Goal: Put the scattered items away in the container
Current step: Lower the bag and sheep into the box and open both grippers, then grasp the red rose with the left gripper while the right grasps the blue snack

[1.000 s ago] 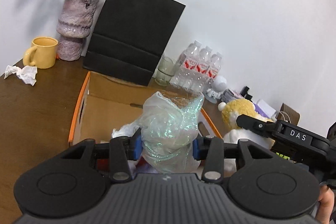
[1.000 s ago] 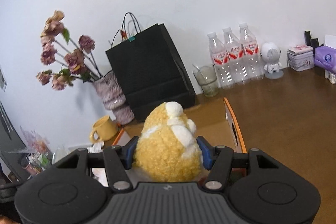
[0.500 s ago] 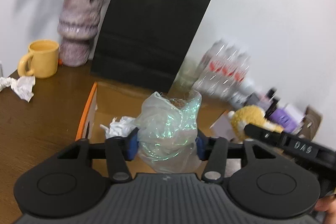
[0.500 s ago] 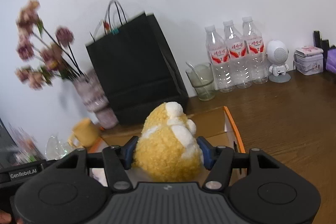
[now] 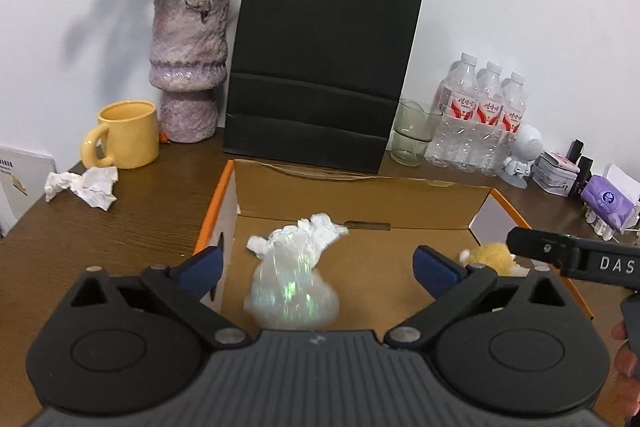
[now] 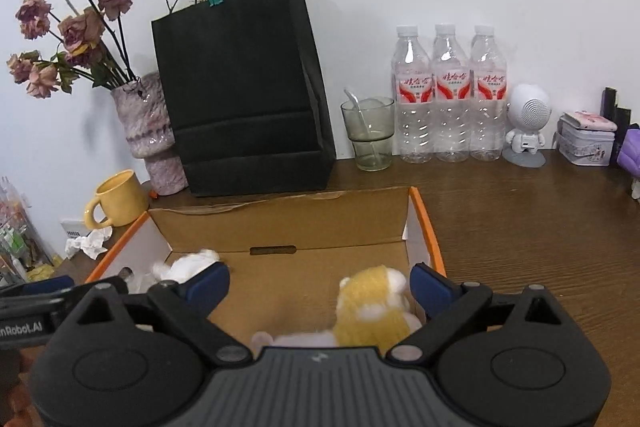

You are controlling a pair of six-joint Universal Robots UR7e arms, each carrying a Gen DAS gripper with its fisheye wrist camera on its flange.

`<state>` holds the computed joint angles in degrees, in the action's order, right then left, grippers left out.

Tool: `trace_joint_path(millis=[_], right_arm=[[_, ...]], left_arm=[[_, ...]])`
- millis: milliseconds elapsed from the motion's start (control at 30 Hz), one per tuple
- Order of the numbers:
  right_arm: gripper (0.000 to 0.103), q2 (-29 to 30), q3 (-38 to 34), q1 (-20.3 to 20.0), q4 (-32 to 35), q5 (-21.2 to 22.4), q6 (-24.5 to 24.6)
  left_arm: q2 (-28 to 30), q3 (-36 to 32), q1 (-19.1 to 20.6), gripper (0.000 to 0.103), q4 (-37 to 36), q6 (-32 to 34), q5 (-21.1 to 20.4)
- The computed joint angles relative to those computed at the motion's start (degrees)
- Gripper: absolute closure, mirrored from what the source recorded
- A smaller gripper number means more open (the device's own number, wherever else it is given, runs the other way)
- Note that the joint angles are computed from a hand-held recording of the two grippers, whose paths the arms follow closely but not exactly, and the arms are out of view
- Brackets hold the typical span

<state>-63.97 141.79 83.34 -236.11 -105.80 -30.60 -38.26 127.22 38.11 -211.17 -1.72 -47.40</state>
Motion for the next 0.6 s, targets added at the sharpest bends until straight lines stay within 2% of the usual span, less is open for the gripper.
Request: trace_joint_path(millis=[333, 600], right_arm=[[0.005, -1.32, 4.96, 2.08, -4.3, -1.86, 0.11], [0.005, -0.35, 10.46, 4.55, -11.04, -5.26, -1.34]], left_arm=[[-2.94, 4.95, -3.91, 0.0, -0.3, -2.08, 2.93], [-6.2, 10.89, -7.46, 0.0, -1.37, -4.74, 4.08]])
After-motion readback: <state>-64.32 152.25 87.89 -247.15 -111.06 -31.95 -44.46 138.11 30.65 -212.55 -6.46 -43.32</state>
